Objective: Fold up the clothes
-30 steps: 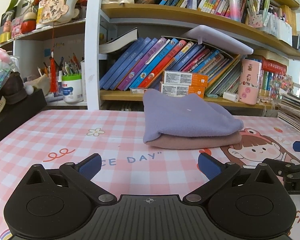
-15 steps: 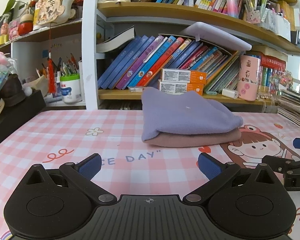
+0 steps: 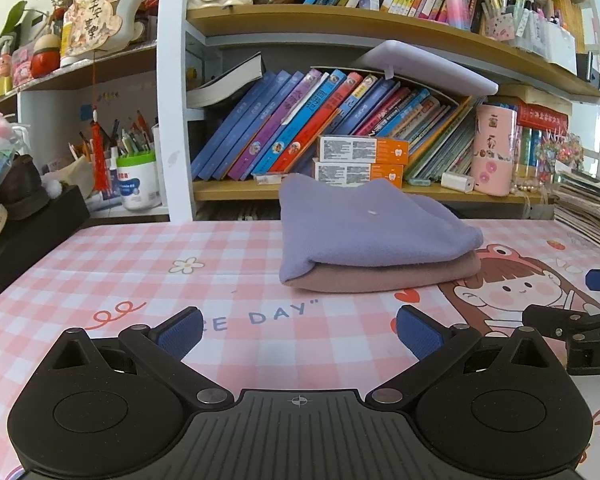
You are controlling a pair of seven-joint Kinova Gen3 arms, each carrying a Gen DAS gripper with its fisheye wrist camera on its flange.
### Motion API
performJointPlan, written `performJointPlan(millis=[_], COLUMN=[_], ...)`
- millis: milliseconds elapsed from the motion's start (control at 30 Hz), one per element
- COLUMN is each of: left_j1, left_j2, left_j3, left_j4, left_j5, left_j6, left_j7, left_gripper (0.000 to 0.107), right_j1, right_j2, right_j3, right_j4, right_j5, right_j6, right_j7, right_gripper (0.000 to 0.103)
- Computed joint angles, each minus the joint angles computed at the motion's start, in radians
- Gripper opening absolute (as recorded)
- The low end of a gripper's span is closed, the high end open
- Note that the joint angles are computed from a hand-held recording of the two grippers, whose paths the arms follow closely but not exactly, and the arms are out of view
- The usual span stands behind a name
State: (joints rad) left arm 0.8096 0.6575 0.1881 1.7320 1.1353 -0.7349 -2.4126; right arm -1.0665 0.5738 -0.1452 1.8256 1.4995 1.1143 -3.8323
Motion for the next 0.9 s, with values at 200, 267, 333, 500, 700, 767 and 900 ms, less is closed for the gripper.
performJointPlan(millis=[200, 267, 333, 500, 700, 767, 900], left_j1=[0.002, 0.002, 0.003, 0.004, 0.006, 0.006, 0.006], left_j2=[0.001, 0.001, 0.001, 0.001, 0.002, 0.002, 0.003], left_j3=[0.001, 0.001, 0.001, 0.002, 0.002, 0.002, 0.002], left_j4=[-0.001, -0.001, -0.001, 0.000, 0.000, 0.001, 0.000], left_j5=[0.005, 0.006, 0.004, 0.000, -0.003, -0.003, -0.005], left_j6=[-0.003, -0.004, -0.005, -0.008, -0.010, -0.011, -0.010], left_j7=[-0.007, -0.010, -0.013, -0.013, -0.013, -0.013, -0.013], left_gripper=[0.103, 0.103, 0.103, 0.103, 0.103, 0.103, 0.103], right_j1=[0.002, 0.002, 0.002, 0.003, 0.007, 0.006, 0.007], right_j2=[-0.001, 0.000, 0.000, -0.001, -0.003, -0.003, -0.003], right_j3=[0.000, 0.000, 0.000, 0.000, 0.001, 0.001, 0.002], right_j4=[0.001, -0.001, 0.000, -0.002, -0.002, -0.002, -0.003], right_j5=[-0.002, -0.002, -0.002, -0.006, -0.009, -0.009, -0.010], right_j6=[-0.001, -0.001, -0.002, -0.005, -0.012, -0.012, -0.013], right_j7=[-0.001, 0.003, 0.002, 0.004, 0.004, 0.004, 0.006], right_gripper=[0.103, 0.103, 0.103, 0.103, 0.103, 0.103, 0.103])
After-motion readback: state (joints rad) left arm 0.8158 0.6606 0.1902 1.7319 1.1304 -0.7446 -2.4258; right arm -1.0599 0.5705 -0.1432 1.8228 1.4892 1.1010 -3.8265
